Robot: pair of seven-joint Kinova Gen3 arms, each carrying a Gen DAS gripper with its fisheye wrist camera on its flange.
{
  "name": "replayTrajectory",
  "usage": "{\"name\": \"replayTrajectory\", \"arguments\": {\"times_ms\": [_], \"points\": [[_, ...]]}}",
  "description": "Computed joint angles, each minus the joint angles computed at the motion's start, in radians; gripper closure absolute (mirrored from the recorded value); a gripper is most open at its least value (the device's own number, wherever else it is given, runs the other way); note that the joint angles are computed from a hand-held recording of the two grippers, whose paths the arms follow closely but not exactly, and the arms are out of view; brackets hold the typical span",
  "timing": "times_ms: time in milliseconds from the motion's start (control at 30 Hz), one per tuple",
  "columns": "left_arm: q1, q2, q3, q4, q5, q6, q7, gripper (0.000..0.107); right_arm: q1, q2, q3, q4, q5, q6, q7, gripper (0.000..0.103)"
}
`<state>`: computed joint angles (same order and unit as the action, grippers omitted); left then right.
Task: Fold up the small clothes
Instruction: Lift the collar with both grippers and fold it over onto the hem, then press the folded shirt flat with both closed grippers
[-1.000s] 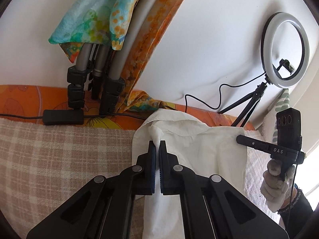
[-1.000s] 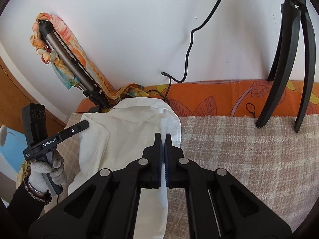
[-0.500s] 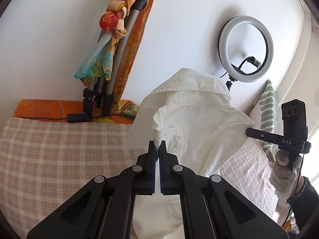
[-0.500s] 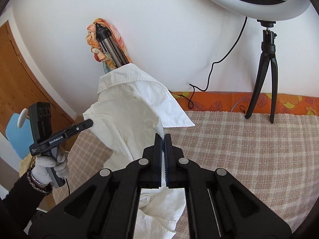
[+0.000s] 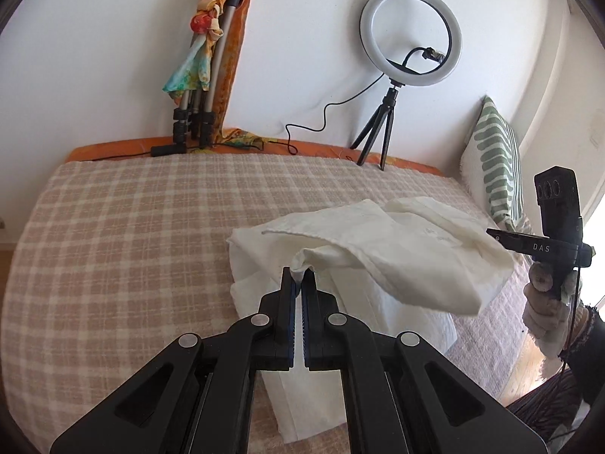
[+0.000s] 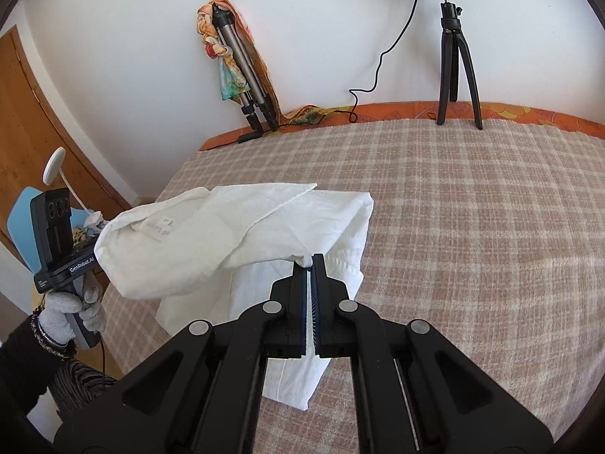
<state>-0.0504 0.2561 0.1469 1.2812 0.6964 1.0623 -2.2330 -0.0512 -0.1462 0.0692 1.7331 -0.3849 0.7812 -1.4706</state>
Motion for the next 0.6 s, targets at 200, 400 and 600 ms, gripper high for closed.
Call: {"name": "replayTrajectory", "arguments": {"times_ms": [200, 400, 600], "points": [[0.02, -0.062, -0.02, 0.125, -0.067, 0.0, -0.031, 0.106, -0.001, -0.039, -0.094, 0.103, 0.168, -0.01, -0.144, 0.1], [0.002, -0.093, -0.054, 0.159, -0.084, 0.048, -0.022, 0.102, 0.013, -0.078, -0.107, 0.127, 0.213, 0.032, -0.187, 0.1], [-0.094, -0.014, -0.072, 0.106, 0.107, 0.2, 0.073, 0.091, -0.13, -0.112, 0.153, 0.176, -0.019, 0.019, -0.154, 0.079]]}}
